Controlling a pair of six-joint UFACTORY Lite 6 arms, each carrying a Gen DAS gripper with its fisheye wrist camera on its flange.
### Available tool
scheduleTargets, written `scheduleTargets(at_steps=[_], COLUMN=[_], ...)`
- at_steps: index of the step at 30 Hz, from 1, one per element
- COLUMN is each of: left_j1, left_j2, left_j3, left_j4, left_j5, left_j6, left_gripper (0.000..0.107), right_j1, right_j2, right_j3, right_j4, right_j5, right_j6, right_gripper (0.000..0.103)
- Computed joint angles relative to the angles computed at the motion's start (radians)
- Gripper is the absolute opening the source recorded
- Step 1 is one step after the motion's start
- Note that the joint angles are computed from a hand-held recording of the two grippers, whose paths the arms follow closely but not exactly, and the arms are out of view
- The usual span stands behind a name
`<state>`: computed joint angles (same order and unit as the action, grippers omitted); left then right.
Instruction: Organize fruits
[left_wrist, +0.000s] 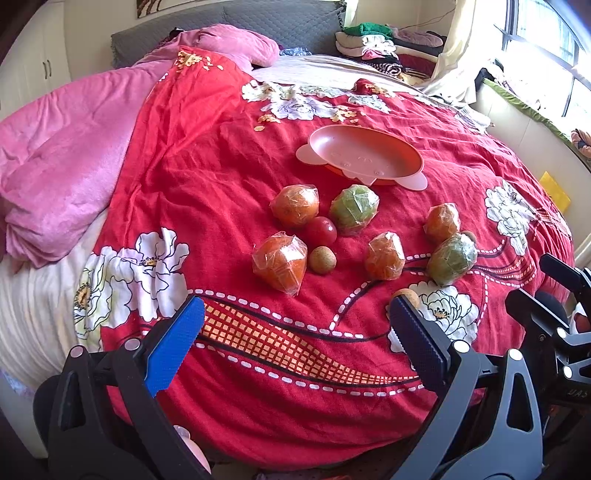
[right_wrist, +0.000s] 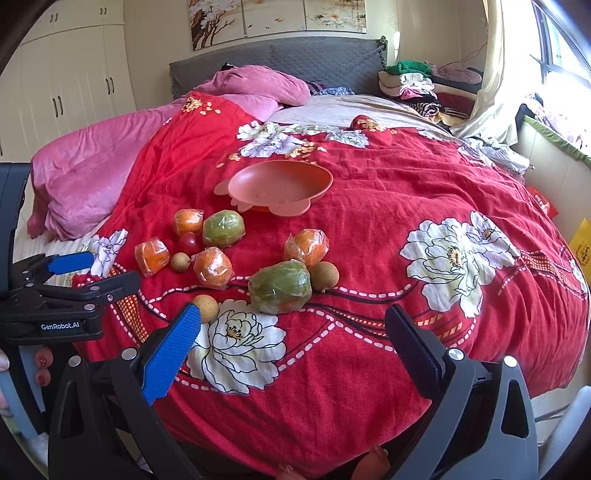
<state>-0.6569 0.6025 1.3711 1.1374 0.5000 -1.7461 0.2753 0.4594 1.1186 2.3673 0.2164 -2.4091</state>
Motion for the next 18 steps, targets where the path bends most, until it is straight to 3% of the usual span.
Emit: scheduleTargets(at_steps=[18], left_j1=[0.006], left_j2=[-0.003], left_j3=[-0.008], left_j4=[0.014], left_j5=[-0.007], left_j6=[-0.009], left_gripper=[0.094], right_j1=[0.000], right_j2=[0.003], right_j3=[0.001], right_j4=[0.006], right_j5=[0.000], right_j6=[-0.008], right_gripper=[0.099])
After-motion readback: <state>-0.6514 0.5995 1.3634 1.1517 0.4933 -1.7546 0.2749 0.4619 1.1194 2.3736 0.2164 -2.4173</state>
